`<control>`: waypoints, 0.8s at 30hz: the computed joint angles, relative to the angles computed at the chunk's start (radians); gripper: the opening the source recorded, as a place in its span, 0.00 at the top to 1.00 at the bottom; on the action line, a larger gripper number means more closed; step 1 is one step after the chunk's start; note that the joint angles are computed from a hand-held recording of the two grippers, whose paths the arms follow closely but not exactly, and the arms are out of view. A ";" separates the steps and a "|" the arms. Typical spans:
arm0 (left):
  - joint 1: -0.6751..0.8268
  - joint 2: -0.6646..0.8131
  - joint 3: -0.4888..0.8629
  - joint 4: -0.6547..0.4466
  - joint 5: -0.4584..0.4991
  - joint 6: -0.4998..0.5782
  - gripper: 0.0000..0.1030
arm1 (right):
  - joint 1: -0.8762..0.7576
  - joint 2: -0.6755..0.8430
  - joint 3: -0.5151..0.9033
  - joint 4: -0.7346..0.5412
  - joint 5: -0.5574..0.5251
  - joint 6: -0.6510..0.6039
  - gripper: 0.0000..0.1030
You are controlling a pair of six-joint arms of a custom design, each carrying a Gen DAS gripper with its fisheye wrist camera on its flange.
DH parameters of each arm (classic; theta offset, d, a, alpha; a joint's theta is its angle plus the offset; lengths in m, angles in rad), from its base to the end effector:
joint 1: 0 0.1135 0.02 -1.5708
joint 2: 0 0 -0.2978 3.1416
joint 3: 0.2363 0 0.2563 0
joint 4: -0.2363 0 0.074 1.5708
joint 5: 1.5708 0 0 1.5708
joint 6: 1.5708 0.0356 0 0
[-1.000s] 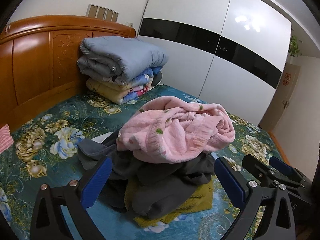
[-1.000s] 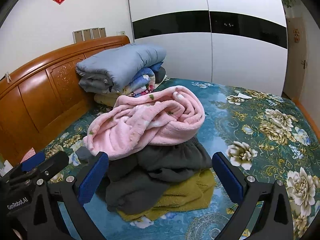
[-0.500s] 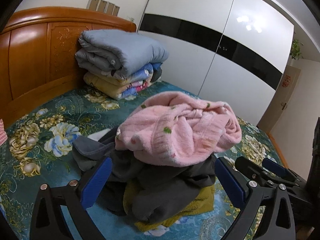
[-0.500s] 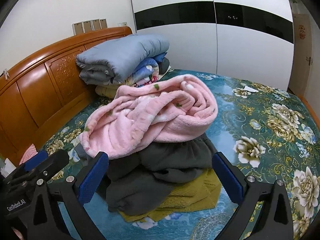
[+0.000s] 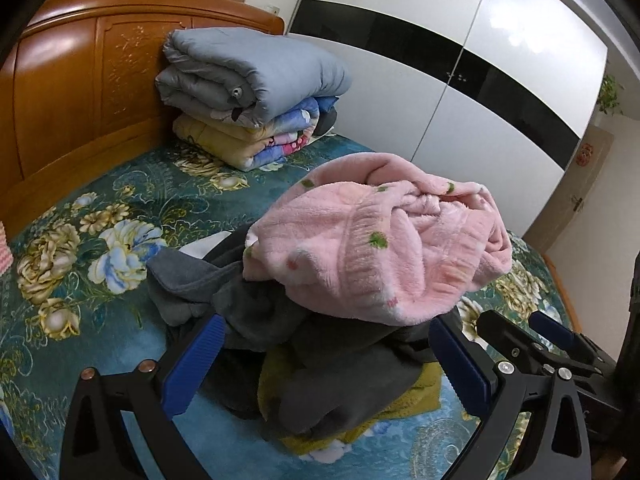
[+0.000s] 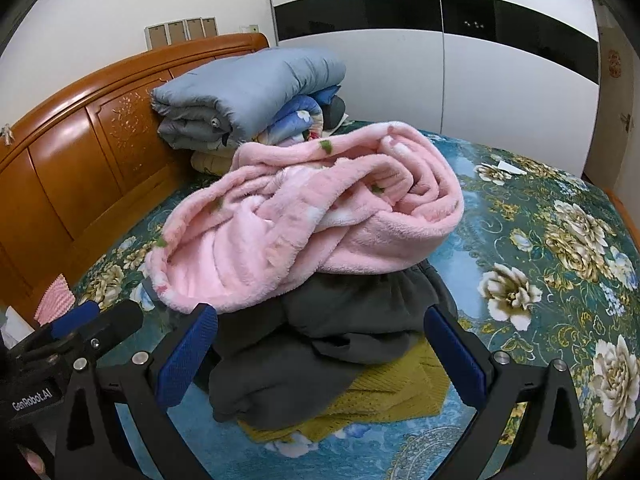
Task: Fold clothes
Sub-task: 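Move both grippers toward the pink fleece garment on the clothes pile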
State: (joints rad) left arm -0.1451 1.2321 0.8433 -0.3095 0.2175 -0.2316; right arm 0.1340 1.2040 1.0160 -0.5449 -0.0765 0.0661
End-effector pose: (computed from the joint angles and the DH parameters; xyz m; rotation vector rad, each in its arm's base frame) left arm 0.2539 -0.0449 0.2855 0.0174 2.2883 -0.4446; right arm 0.2480 0.0362 0.3306 -0.1176 2.3056 0.1906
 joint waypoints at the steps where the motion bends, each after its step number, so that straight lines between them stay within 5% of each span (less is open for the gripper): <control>1: -0.004 0.007 0.004 0.003 0.000 0.005 0.00 | -0.001 0.007 0.002 0.000 0.002 0.002 0.00; 16: -0.034 0.053 -0.002 0.114 -0.017 0.033 0.00 | -0.006 0.064 0.023 -0.005 0.038 0.002 0.00; 24: -0.053 0.116 0.101 0.000 -0.031 0.047 0.00 | -0.026 0.058 0.026 -0.019 0.032 -0.013 0.00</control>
State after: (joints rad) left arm -0.1985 1.3485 0.9441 -0.3090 0.1860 -0.1842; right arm 0.1075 1.2621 1.0417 -0.5639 -0.0441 0.0534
